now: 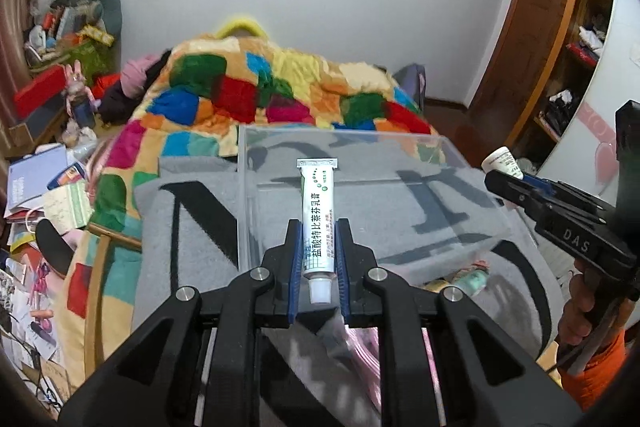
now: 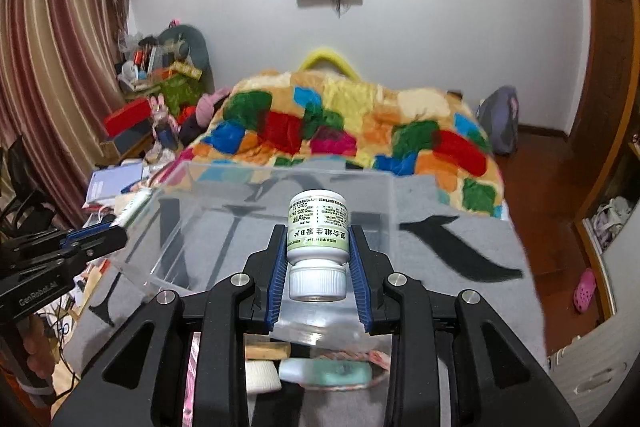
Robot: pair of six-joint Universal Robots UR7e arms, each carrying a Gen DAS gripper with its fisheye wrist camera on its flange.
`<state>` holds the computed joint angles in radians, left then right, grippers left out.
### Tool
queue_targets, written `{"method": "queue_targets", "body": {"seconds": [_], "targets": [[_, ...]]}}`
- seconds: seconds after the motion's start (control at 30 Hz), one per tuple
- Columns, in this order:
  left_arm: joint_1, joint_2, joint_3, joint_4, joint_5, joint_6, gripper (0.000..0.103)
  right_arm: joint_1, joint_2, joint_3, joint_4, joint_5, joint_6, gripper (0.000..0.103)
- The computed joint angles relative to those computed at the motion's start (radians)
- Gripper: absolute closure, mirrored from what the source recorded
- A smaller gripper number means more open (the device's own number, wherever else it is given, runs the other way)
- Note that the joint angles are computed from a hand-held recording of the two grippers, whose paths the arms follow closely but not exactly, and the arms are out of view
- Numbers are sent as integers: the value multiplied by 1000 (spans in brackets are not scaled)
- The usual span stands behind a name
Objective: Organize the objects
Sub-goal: 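Lower the tube into the clear box with the left tool while the right tool drops the pill bottle in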
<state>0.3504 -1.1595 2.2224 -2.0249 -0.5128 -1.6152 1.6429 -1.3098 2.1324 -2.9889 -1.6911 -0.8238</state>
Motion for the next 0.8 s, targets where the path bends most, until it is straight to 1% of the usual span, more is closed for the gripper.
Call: {"method": "queue_targets", "body": {"seconds": [0.13, 0.23, 0.4, 0.5, 0.53, 0.57, 0.6, 0.63, 0.67, 0.7, 0.73, 0.8], "targets": [[72, 1, 5, -121, -31, 117, 88, 14, 63, -42, 39, -67, -3, 76], [101, 19, -18, -112, -43, 142, 88, 18, 102, -63, 60, -110, -10, 76], [128, 50, -45, -109, -58, 183, 88, 29, 151, -86, 70, -168, -26, 76], [129, 60, -56, -103, -69, 196, 87, 34, 165, -90, 66, -183, -30, 76], [127, 61, -57, -100, -71, 197, 87, 35, 163, -93, 79, -184, -24, 75], [123, 60, -57, -98, -72, 198, 87, 32, 160, -95, 92, -180, -19, 70], [114, 59, -57, -87, -72, 191, 86, 29, 154, -96, 103, -177, -14, 68], [109, 59, -61, -71, -68, 182, 84, 24, 144, -95, 113, -166, -8, 64], [98, 57, -63, -49, -61, 166, 79, 23, 137, -92, 114, -158, -6, 62], [91, 55, -64, -35, -58, 154, 72, 20, 126, -87, 114, -148, -7, 61], [77, 53, -67, -5, -52, 128, 69, 18, 113, -80, 111, -139, -9, 61], [53, 52, -77, 57, -40, 78, 52, 12, 85, -66, 111, -120, -16, 61]]}}
